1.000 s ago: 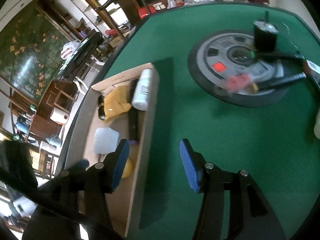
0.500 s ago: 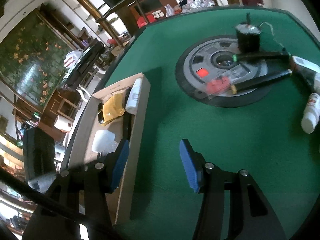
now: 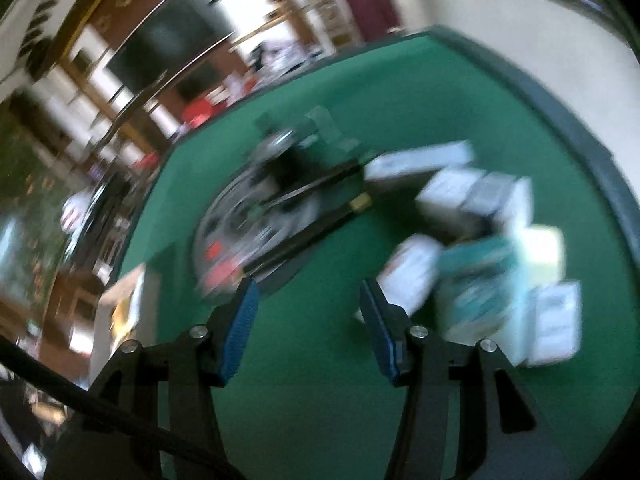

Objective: Organize objects
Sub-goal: 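Release the yellow jar in the box with right while left returns to the table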

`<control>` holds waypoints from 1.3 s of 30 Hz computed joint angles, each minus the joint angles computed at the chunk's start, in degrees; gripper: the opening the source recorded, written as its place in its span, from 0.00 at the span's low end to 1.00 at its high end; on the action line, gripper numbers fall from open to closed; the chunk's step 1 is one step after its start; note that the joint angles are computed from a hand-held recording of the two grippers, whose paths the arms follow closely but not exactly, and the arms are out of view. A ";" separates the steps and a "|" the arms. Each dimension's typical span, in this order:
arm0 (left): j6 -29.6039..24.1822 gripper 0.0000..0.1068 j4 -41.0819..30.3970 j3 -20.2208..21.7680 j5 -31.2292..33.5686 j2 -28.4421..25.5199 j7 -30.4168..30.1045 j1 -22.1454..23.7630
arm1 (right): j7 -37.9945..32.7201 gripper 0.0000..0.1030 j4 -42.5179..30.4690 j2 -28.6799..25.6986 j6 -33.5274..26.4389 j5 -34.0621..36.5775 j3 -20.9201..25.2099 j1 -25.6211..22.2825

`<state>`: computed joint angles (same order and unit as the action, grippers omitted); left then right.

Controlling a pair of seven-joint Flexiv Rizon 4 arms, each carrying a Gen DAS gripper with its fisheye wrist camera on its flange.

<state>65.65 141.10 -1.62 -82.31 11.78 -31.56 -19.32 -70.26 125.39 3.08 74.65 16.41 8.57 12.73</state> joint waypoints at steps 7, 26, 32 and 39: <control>-3.15 0.63 -0.30 -0.62 5.88 -2.61 -4.24 -0.79 | -4.72 0.51 -6.95 -5.22 -5.31 1.74 -0.47 0.07; -1.05 0.63 -0.57 -0.53 3.73 -3.97 -4.67 -0.39 | -15.74 0.53 -19.43 -16.32 -21.59 1.49 7.07 -5.13; -1.37 0.63 -0.42 -0.71 4.71 -3.56 -5.01 -0.30 | -19.68 0.53 -14.96 -12.36 -21.96 3.56 5.73 -2.13; 1.94 0.63 -0.31 -0.17 5.78 -1.72 -5.64 -0.36 | -25.60 0.54 -10.61 -8.12 -21.60 6.78 5.46 0.31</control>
